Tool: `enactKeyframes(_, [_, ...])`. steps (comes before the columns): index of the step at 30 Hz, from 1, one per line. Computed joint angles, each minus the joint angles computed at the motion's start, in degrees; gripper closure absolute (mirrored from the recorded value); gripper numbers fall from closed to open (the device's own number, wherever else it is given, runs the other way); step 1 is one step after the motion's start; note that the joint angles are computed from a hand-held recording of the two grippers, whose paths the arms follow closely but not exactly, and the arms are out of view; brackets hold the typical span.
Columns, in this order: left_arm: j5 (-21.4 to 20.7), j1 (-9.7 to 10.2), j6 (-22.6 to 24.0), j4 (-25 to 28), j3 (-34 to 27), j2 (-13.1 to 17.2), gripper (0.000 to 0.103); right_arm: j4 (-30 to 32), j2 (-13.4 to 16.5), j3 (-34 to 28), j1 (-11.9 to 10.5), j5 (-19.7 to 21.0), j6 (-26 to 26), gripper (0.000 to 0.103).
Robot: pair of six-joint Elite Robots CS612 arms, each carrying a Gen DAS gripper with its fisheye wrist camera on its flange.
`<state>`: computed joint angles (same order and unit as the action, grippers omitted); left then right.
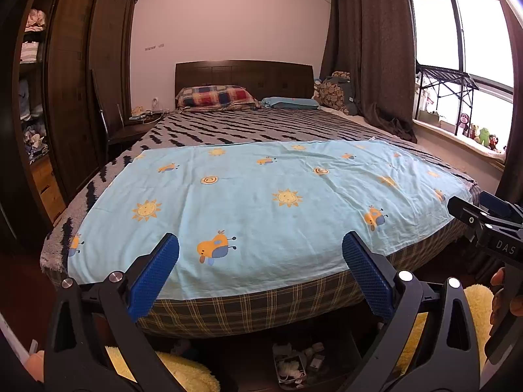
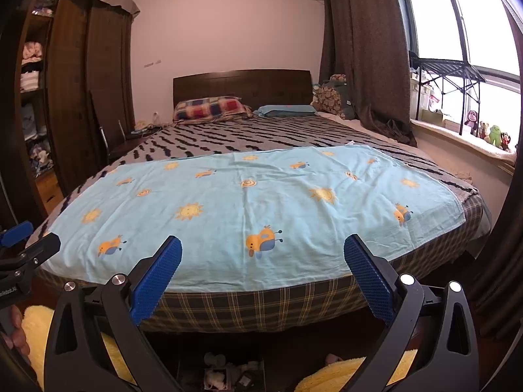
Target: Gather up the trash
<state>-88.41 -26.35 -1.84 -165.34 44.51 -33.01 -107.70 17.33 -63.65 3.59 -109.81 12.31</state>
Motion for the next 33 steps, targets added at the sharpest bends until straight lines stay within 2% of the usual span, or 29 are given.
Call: enactKeyframes(33, [-0.1,0.04,-0.2,-0.4,0.2,-0.2,0.008,-0.2,-0.4,0.5,0.1,0.8,-0.7,0.003])
